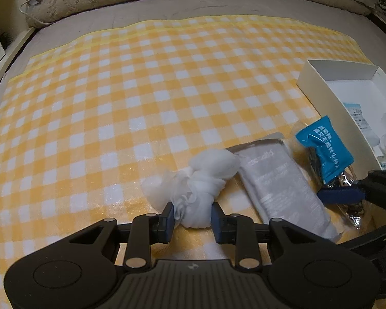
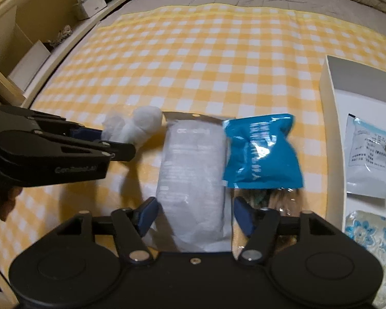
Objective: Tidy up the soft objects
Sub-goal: 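Grasp the grey pouch with the right gripper beside the blue packet, then carry the cloth bundle into the box and open left gripper while right carries grey pouch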
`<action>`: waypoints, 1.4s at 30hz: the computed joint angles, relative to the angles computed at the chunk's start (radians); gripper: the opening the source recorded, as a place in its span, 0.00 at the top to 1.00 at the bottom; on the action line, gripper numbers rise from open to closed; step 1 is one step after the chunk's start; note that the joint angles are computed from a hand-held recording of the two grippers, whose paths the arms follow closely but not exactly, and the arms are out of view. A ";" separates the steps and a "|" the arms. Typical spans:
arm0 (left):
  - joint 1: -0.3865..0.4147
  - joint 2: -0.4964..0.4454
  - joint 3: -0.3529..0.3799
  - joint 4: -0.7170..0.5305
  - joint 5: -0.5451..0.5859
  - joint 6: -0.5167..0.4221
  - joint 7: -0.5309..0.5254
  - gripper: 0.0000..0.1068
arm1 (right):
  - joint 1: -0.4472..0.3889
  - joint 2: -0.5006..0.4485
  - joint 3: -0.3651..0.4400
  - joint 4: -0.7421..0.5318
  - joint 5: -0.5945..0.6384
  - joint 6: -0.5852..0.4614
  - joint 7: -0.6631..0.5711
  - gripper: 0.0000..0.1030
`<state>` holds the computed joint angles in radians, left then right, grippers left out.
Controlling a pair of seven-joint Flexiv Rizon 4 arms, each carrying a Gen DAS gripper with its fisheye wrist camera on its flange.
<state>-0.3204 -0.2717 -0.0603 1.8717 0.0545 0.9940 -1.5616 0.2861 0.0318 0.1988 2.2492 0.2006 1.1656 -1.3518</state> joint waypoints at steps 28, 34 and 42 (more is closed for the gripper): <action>-0.006 0.169 0.016 0.082 0.177 0.128 -0.345 0.73 | 0.021 0.123 -0.016 0.060 -0.065 0.115 -0.085 0.50; 0.003 0.212 -0.001 0.089 0.216 0.173 -0.404 0.73 | 0.056 0.188 -0.059 0.058 0.037 0.140 -0.184 0.50; 0.000 0.248 -0.024 0.090 0.289 0.194 -0.493 0.73 | 0.051 0.262 -0.077 0.082 0.052 0.166 -0.210 0.50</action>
<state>-0.3204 -0.0239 -0.0844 1.9613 0.3431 1.1879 -2.0544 0.3367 0.2941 0.1219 2.3309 0.2523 1.3316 -1.5615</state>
